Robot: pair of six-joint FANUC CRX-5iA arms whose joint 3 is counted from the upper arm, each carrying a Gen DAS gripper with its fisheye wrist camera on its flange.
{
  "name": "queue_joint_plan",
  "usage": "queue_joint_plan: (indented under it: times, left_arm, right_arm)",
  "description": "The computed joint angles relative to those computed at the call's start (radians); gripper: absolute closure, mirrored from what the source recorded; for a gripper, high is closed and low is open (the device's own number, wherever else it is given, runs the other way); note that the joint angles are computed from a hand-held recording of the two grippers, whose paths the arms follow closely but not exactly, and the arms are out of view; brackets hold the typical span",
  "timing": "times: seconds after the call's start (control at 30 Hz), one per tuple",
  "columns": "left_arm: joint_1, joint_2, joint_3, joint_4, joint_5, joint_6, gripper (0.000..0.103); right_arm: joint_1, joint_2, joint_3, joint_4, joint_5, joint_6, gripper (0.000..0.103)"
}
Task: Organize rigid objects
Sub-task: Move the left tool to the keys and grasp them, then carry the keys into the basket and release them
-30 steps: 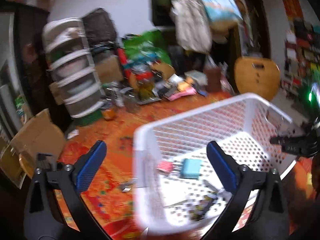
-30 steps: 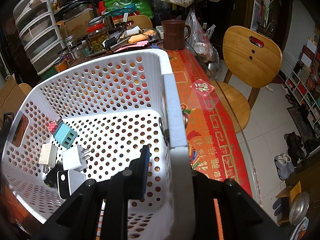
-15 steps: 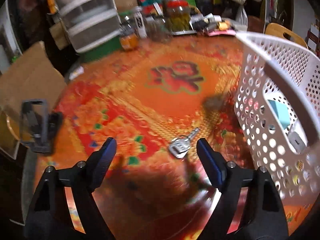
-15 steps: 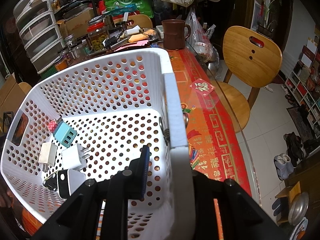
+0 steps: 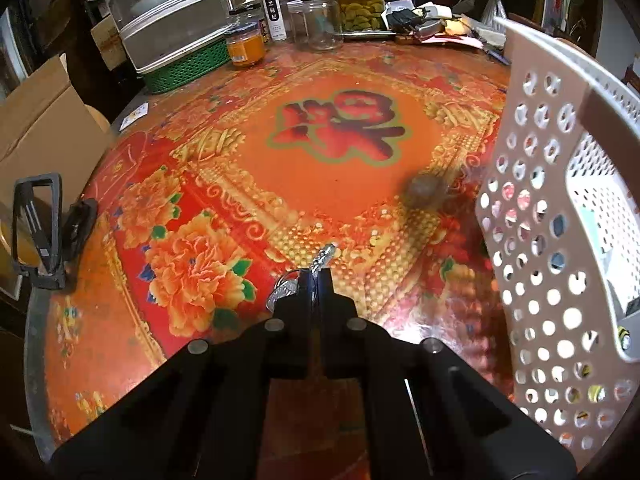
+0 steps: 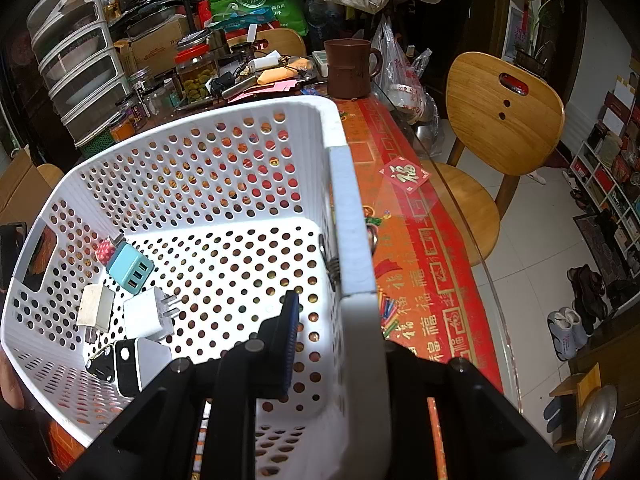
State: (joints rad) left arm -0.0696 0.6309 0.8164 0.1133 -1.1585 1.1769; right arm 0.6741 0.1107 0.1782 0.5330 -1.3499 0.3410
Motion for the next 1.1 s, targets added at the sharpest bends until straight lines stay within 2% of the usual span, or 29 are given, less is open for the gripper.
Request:
queue_joint_plan:
  times: [0.57,0.83,1.1]
  left_arm:
    - [0.063,-0.131,-0.115,0.106,0.1,-0.021,0.101]
    - [0.072,-0.211,-0.156,0.083,0.177,0.018,0.101]
    - [0.058,-0.251,-0.124,0.055,0.175,0.056,0.101]
  right_arm:
    - [0.0,0.001,0.002,0.0,-0.001,0.002,0.083]
    - [0.0,0.002,0.003,0.0,-0.002,0.002,0.083]
    - [0.0,0.002,0.004,0.0,-0.002,0.002,0.083]
